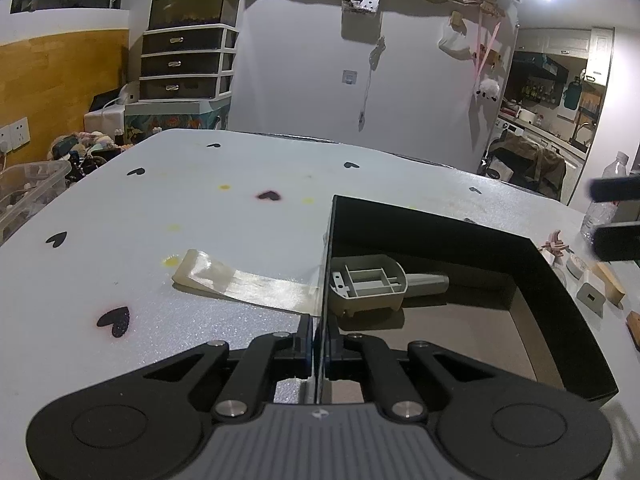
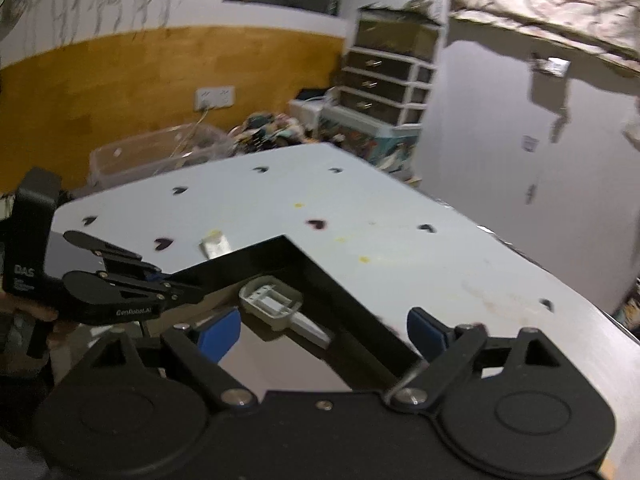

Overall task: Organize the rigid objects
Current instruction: 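Lower the beige tray into the black box and open the right gripper, then move the right gripper to the carved wooden coaster and grasp it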

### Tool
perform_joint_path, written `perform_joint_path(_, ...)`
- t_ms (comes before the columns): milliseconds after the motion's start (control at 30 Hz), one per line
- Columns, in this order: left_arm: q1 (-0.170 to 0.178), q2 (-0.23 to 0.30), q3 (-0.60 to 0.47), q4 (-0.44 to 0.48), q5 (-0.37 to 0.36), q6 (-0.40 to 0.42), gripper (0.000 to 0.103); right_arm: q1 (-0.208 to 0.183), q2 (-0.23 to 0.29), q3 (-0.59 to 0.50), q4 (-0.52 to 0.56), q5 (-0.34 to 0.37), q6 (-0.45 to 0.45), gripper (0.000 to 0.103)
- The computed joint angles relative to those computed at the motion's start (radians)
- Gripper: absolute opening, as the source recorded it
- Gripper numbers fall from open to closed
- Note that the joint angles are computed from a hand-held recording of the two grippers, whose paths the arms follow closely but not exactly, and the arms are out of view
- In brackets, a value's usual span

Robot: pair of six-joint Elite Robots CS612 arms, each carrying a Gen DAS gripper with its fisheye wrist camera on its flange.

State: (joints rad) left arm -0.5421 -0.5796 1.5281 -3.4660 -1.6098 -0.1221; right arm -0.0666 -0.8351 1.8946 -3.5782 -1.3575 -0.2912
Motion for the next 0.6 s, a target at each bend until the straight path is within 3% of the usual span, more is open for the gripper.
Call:
perform_joint_path(233, 0.0, -0.003, 0.009, -0.026, 0.0, 0.001, 0.004, -0.02, -0.032, 0.116, -0.146, -0.144, 0.104, 0.096)
perform_joint_path(400, -0.002, -0.003, 0.015, -0.046, 0.006, 0.002, 0.004, -0.025, -0.028, 0.182, -0.245, -0.299, 0.192, 0.099)
perform_joint_path(600, -0.005, -0.003, 0.024, -0.061, 0.016, 0.0, 0.004, -0.036, -0.009, 0.236, -0.262, -0.476, 0.337, 0.1)
